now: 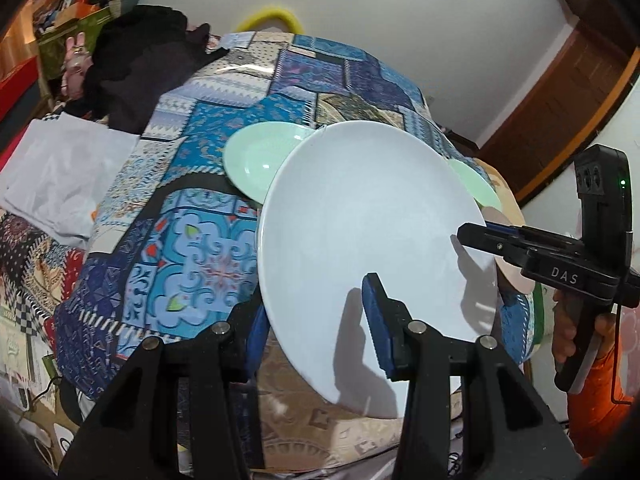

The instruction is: Organize plates and bowls

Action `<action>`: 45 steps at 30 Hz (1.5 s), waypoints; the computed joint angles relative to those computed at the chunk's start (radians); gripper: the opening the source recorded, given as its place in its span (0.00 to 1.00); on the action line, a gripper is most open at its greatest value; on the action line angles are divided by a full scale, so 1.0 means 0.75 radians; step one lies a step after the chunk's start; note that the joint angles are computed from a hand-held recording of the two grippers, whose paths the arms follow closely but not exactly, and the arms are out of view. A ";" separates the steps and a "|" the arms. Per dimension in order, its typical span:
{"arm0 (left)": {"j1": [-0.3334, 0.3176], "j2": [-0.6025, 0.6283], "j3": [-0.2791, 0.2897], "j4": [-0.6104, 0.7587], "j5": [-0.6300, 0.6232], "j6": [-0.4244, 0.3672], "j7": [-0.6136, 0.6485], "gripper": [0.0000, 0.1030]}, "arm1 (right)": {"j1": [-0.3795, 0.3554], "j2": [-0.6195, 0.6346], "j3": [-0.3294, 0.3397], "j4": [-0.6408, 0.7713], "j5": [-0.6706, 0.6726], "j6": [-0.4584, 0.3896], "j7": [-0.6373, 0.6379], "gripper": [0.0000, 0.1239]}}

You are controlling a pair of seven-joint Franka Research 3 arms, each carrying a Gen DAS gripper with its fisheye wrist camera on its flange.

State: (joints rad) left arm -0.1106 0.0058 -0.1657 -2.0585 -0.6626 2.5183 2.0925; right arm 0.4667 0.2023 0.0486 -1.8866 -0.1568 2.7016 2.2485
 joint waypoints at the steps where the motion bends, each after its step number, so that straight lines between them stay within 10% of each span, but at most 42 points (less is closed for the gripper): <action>1: -0.003 0.002 -0.003 0.003 0.000 -0.008 0.001 0.43 | 0.001 -0.014 -0.005 -0.020 -0.007 0.005 0.013 0.23; 45: -0.060 0.257 -0.140 0.183 0.365 -0.149 -0.202 0.43 | -0.125 -0.259 0.075 -0.466 0.027 0.082 0.221 0.23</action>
State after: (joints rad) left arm -0.1558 0.1985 -0.2708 -1.9213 -0.3887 2.4067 1.9412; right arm 0.3729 0.0080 0.1051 -2.2364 -0.1367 2.7634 2.4144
